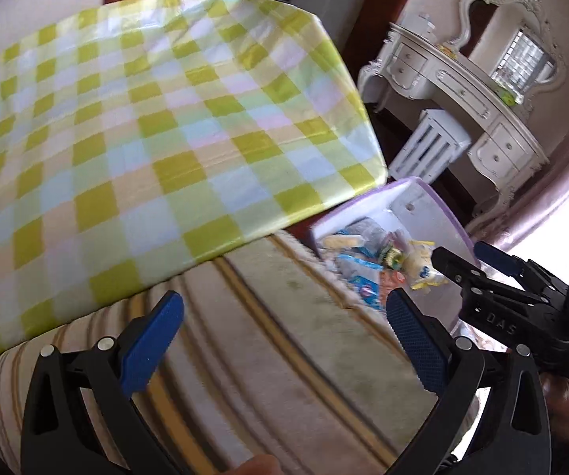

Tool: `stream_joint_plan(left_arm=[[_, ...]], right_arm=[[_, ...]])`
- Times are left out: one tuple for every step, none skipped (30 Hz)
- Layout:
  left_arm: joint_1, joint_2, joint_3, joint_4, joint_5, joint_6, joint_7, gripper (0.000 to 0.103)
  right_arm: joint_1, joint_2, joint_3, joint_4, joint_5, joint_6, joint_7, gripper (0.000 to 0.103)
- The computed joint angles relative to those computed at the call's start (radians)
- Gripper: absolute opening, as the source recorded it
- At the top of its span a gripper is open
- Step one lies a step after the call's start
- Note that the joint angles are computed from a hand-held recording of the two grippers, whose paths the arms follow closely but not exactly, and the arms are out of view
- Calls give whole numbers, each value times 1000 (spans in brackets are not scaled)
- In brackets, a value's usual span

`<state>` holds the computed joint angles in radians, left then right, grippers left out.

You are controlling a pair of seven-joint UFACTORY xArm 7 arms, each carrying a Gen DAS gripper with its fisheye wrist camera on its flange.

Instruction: Organize snacks

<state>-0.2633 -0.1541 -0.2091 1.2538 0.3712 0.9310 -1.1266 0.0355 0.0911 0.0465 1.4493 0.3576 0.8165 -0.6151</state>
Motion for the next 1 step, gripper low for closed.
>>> stream_joint_plan(left_arm=[[12, -64, -6, -55, 37, 63, -70, 99]], right_arm=[[12, -24, 22, -18, 49, 25, -40, 77]])
